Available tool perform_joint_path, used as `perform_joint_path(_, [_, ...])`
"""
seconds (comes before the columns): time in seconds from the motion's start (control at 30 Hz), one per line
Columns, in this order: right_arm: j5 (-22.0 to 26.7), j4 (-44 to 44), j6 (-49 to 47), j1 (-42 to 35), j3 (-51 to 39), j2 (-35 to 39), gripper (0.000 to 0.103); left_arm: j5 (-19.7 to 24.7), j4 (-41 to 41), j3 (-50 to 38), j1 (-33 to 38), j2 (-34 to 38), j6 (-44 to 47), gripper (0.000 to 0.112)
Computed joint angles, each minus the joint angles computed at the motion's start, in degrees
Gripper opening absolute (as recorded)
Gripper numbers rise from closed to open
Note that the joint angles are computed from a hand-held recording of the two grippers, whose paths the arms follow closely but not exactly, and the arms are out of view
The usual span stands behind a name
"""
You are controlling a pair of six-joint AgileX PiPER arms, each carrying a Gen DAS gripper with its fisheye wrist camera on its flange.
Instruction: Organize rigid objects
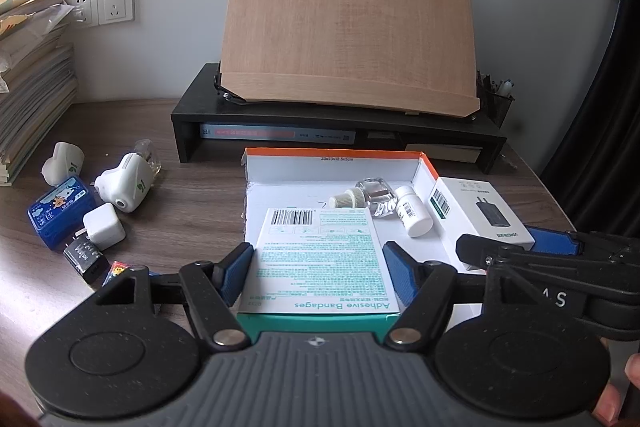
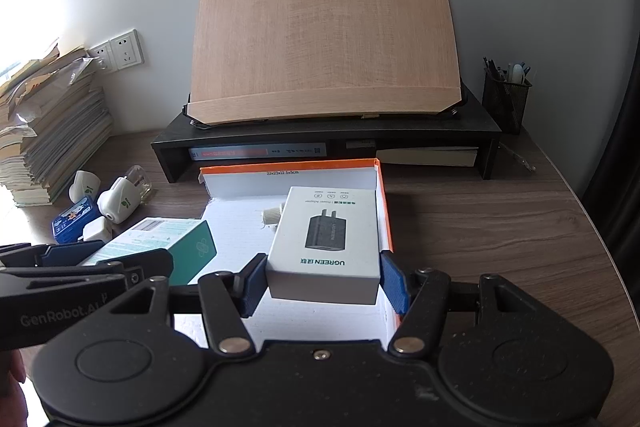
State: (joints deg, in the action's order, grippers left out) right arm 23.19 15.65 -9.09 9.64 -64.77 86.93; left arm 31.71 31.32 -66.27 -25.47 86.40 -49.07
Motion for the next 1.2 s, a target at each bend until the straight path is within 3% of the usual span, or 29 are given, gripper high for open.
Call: perform_joint_path(1.2, [-0.33,-4.38,4.99,0.89,0.3,-0.22,0.072,-1.88,-1.32,0.87,0.45,-0.55,1.89,0.072])
